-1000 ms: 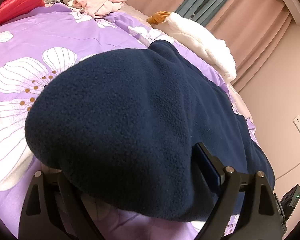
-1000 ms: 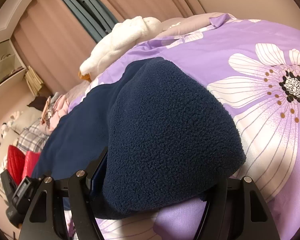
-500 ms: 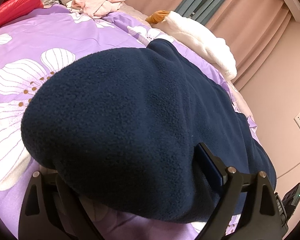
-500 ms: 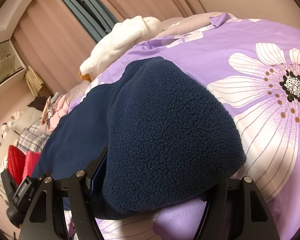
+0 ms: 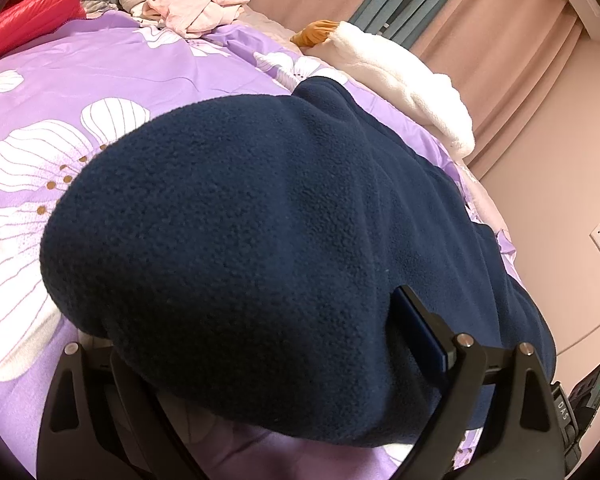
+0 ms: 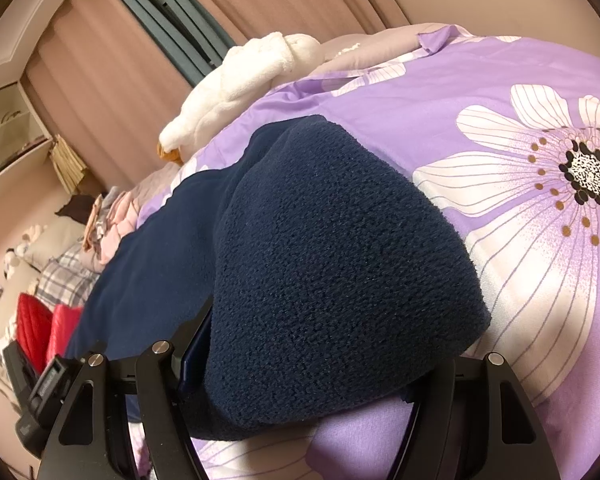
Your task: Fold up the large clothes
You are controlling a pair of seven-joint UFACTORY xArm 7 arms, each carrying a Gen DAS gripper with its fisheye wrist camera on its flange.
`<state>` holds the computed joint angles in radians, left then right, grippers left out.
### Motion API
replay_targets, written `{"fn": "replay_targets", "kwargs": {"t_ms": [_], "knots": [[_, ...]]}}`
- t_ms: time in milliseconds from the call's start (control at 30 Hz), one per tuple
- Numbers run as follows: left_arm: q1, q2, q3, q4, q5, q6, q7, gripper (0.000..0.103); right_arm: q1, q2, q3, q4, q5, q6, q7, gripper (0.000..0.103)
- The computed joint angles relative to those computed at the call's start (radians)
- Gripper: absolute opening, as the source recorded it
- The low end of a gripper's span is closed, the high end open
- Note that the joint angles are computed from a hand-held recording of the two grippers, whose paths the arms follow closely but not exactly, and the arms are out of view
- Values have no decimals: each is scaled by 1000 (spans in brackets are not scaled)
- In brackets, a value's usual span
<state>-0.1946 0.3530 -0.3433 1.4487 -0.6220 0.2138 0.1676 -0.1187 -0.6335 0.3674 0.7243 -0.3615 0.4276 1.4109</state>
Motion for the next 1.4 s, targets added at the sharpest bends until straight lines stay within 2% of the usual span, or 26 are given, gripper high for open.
{"fn": "replay_targets", "kwargs": {"t_ms": [200, 400, 467, 533, 600, 767, 867, 967, 1067, 1133, 1233, 1400], "knots": [[6, 0, -9, -3, -10, -5, 11, 96, -7, -7, 24, 42, -16, 113, 24, 70], [39, 5, -49, 1, -80, -12, 76, 96, 31, -27, -1, 60, -15, 207, 24, 70], [66, 4, -80, -2, -137, -16, 132, 96, 30, -43, 3, 61, -25, 237, 32, 81], [78, 5, -93, 0, -186, -15, 176, 96, 12, -54, 28, 77, -51, 309, 49, 88], [66, 5, -80, 4, -202, -11, 188, 96, -4, -76, 56, 87, -95, 372, 67, 89], [37, 2, -42, 7, -194, 1, 178, 96, 9, -106, 51, 81, -119, 432, 92, 91], [32, 1, -37, 7, -196, 2, 180, 96, -8, -130, 73, 96, -130, 543, 141, 91], [27, 0, -31, 8, -194, 5, 179, 96, 16, -185, 24, 48, -119, 511, 167, 92], [30, 1, -33, 9, -203, 5, 187, 96, -8, -188, 37, 69, -106, 600, 184, 92], [26, 1, -30, 9, -201, 4, 184, 97, -11, -184, 25, 72, -110, 617, 185, 92], [28, 1, -34, 8, -209, 3, 192, 97, -5, -184, -20, 60, -117, 578, 164, 92], [43, 4, -53, 14, -256, 9, 243, 99, -56, -114, -51, 82, -165, 524, 136, 92]]}}
